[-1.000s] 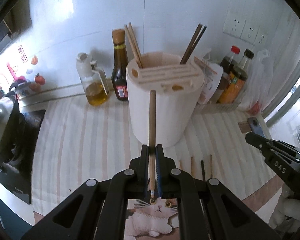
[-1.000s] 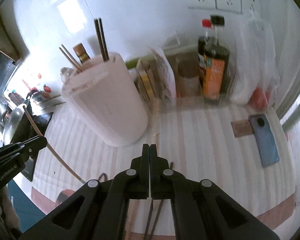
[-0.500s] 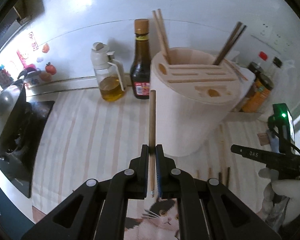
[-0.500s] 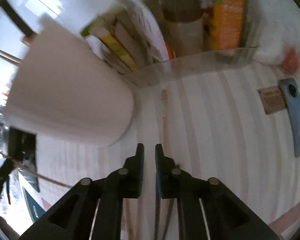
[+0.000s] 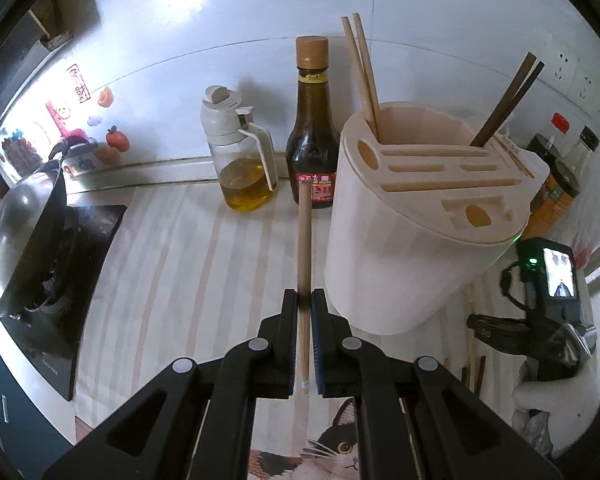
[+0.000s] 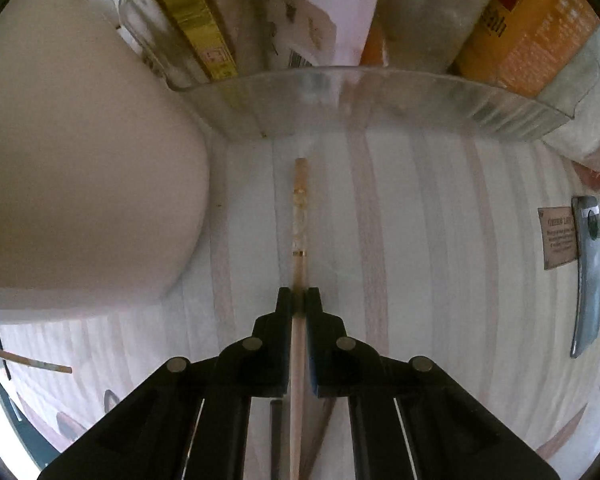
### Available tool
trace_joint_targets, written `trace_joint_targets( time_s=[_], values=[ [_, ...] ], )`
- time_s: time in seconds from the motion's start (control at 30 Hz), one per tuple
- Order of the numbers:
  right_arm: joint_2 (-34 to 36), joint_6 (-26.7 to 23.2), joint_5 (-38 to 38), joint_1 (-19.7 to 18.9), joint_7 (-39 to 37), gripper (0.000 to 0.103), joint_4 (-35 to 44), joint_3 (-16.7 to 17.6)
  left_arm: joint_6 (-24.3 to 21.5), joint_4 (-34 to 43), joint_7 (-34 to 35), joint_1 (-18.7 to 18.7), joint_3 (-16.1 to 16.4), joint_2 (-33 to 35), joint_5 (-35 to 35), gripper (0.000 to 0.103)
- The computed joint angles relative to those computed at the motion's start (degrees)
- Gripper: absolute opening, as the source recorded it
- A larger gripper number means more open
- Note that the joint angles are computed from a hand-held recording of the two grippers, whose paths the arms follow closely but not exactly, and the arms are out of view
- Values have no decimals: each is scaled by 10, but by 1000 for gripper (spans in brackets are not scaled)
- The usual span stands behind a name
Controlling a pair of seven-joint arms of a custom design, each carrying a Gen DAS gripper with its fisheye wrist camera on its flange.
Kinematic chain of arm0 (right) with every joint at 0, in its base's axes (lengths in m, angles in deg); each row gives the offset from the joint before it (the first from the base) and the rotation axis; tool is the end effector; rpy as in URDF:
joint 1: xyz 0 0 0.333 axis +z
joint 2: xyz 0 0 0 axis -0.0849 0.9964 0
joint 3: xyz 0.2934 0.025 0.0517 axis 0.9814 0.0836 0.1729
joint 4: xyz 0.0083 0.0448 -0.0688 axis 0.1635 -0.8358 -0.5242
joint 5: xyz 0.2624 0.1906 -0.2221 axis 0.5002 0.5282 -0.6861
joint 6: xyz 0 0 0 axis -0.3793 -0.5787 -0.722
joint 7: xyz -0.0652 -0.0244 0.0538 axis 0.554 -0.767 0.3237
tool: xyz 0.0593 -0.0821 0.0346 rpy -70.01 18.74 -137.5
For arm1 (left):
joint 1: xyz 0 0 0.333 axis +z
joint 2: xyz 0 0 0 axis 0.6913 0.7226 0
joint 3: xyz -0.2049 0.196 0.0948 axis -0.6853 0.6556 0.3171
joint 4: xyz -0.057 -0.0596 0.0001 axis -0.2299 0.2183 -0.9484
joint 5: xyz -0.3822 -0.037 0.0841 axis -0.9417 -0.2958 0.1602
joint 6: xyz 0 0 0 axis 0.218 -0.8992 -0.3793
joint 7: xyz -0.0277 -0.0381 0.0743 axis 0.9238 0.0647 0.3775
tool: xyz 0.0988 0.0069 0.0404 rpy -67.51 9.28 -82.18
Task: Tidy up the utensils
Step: 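Carry both held chopsticks up toward the cream holder, then lower both chopsticks tip-first into the cream holder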
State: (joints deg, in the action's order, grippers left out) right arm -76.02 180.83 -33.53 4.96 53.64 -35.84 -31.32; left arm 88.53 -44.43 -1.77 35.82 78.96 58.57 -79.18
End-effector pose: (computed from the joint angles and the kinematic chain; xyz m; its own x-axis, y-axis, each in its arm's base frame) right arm 0.5836 0.1137 0.5069 -0.2399 -0.9662 -0.0946 -0.9662 0.2470 -0.0733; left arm 0.5003 -0.1803 0.6683 -0.0894 -0.9956 0.0272 -0.8494 0.0619 -0.5241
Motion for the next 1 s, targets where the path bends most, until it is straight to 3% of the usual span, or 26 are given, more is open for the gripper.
trace_joint_targets(
  time_s=[0.3,0.5,0.73,1.0],
  values=[
    [-175,151,-3,-6,14,6,-170,5,3,-11,4,0,3,-25,-9,4],
    [-251,230,-33,-13,34,6,-223,14,6,-14,12,-1,5,-43,-21,4],
    [-286,270,-40,-22,28,6,-195,10,9,20,21,-2,15,-49,-56,4],
    [-219,299,-48,-18,17,6,-20,21,19,148,37,-2,23,-3,-107,4]
  ],
)
